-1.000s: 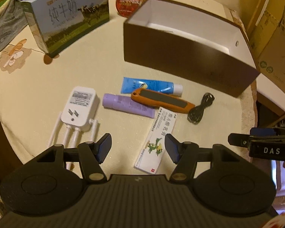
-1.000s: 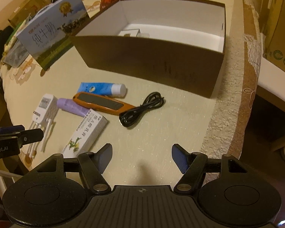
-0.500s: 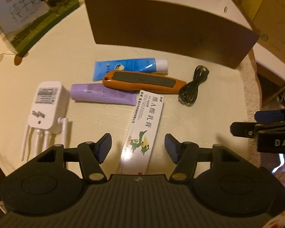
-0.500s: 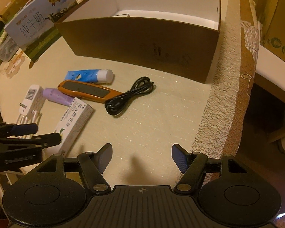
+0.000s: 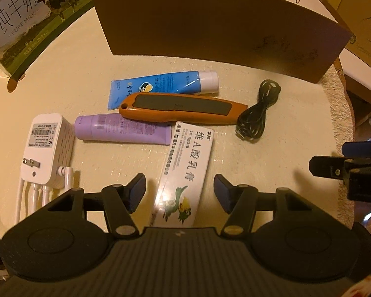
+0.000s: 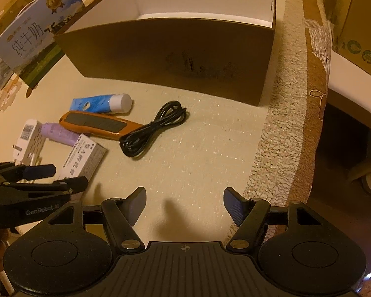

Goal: Organize rigid objects

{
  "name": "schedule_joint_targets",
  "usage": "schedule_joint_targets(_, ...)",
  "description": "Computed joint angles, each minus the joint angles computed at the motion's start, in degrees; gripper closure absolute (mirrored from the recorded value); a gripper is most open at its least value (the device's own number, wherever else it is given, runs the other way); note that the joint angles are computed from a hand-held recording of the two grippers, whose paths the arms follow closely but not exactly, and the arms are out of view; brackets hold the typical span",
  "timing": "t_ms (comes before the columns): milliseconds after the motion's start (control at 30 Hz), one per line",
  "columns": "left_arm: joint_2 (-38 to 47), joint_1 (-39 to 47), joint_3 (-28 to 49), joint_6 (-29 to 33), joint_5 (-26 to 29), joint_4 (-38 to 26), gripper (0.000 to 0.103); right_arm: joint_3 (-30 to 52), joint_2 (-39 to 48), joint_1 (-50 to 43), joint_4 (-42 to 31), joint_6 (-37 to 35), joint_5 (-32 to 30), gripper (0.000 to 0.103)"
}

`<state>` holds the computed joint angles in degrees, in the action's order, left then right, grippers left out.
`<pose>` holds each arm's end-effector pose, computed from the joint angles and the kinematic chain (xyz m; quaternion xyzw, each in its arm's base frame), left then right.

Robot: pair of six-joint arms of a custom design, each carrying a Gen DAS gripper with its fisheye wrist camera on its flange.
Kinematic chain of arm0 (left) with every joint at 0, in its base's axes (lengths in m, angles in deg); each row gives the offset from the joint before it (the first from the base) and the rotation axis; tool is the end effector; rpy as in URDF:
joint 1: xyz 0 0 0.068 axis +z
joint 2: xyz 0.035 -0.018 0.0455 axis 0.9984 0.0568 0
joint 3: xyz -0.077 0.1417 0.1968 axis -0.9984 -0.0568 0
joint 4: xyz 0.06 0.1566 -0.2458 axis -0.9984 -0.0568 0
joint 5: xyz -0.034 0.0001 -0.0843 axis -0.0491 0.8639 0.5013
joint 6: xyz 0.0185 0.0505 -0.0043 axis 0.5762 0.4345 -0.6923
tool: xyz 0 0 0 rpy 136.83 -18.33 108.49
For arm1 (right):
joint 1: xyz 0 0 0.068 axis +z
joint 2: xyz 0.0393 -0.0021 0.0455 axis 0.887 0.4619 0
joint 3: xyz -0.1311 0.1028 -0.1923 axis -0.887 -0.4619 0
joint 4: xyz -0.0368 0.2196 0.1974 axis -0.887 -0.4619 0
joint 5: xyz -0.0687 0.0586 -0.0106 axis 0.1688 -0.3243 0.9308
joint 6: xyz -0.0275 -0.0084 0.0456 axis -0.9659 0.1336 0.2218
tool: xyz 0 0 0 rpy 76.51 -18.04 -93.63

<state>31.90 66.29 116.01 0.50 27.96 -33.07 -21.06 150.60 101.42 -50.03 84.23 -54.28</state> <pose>0.2529 -0.0885 0.0784 0.0098 0.9804 0.0129 0.1963 0.2681 0.2178 0.0932 -0.0782 0.9694 0.1430 0.1836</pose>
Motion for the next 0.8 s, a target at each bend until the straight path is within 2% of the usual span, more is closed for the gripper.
schedule_joint_targets(67,1.14,-0.12,0.56,-0.04,0.04,0.47,0.047,0.23,0.35,-0.13,0.34,0.06,-0.07,0.037)
schedule_joint_targets(267,2.30,-0.60,0.63,-0.54,-0.31,1.82,0.065,0.67,1.16,-0.19,1.40,0.08,-0.35,0.037)
schedule_joint_targets(333,1.78,-0.49,0.16,-0.61,-0.29,2.10,0.067,0.99,1.48,0.00,1.55,-0.01,-0.31,0.037)
schedule_joint_targets(800,-8.15,1.64,-4.78,-4.85,-2.90,-1.22,0.069,6.73,8.11,1.95,4.84,-0.77,-0.68,0.037)
